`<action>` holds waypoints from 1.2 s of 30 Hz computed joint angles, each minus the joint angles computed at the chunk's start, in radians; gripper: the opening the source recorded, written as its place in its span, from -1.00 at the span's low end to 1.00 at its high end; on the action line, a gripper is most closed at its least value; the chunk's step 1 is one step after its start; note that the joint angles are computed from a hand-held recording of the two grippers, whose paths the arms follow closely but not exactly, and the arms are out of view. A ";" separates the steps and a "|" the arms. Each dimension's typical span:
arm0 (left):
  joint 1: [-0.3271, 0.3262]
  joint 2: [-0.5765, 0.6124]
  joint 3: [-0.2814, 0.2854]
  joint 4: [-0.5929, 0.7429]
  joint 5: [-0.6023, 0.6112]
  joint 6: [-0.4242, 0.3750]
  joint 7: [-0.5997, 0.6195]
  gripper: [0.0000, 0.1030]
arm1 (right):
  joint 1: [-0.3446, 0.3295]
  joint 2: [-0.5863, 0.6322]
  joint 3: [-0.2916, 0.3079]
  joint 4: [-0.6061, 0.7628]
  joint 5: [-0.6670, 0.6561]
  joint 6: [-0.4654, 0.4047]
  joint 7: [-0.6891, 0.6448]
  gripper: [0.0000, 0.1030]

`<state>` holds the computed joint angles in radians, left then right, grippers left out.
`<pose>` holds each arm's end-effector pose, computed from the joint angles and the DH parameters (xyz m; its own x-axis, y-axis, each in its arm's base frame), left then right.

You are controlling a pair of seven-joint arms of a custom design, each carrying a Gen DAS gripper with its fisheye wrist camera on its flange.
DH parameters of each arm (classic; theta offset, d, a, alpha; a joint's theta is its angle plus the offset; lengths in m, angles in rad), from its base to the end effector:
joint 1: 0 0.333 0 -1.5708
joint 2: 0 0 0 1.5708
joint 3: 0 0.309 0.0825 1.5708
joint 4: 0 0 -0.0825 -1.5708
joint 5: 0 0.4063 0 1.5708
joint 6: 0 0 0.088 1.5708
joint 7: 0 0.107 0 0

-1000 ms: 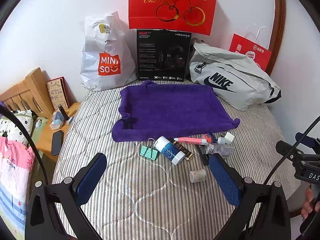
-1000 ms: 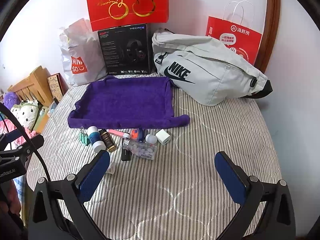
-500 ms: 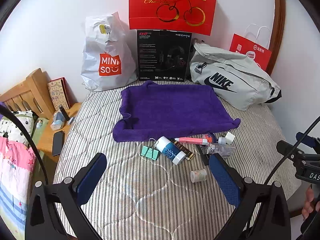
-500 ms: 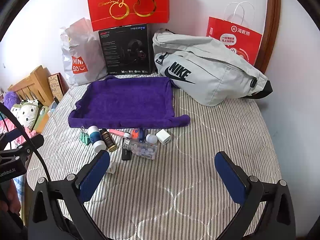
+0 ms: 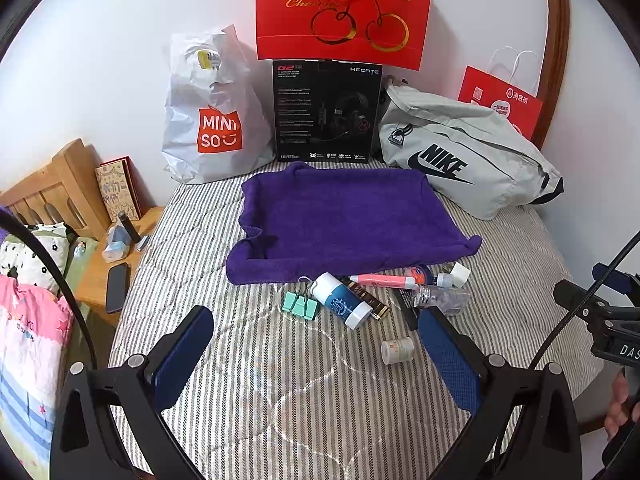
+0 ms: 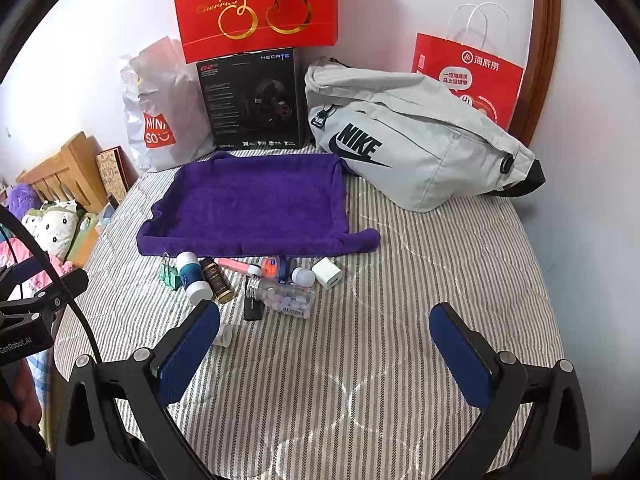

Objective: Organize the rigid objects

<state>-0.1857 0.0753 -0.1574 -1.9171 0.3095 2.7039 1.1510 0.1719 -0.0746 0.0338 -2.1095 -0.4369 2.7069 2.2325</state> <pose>0.6054 -0.2247 0.5196 -0.1532 -0.9882 0.0081 -0.7320 0.1080 -0.6727 0.5779 0.1360 0.5073 -0.1074 -0.9936 -0.0348 -0.7404 0.1033 -0.6642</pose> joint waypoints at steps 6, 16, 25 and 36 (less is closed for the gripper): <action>-0.001 0.000 -0.001 0.003 -0.002 -0.001 0.009 1.00 | -0.001 0.000 0.001 0.000 -0.004 0.000 0.003 1.00; -0.003 0.000 -0.001 0.002 0.001 0.000 0.006 1.00 | -0.003 -0.003 0.001 -0.005 -0.007 0.004 0.007 1.00; -0.004 0.013 0.001 0.015 -0.010 -0.008 0.018 1.00 | -0.001 0.005 0.001 0.008 -0.006 -0.002 0.003 1.00; -0.005 0.063 0.021 0.043 -0.027 0.011 0.047 1.00 | 0.004 0.039 -0.004 0.041 0.015 -0.020 -0.017 1.00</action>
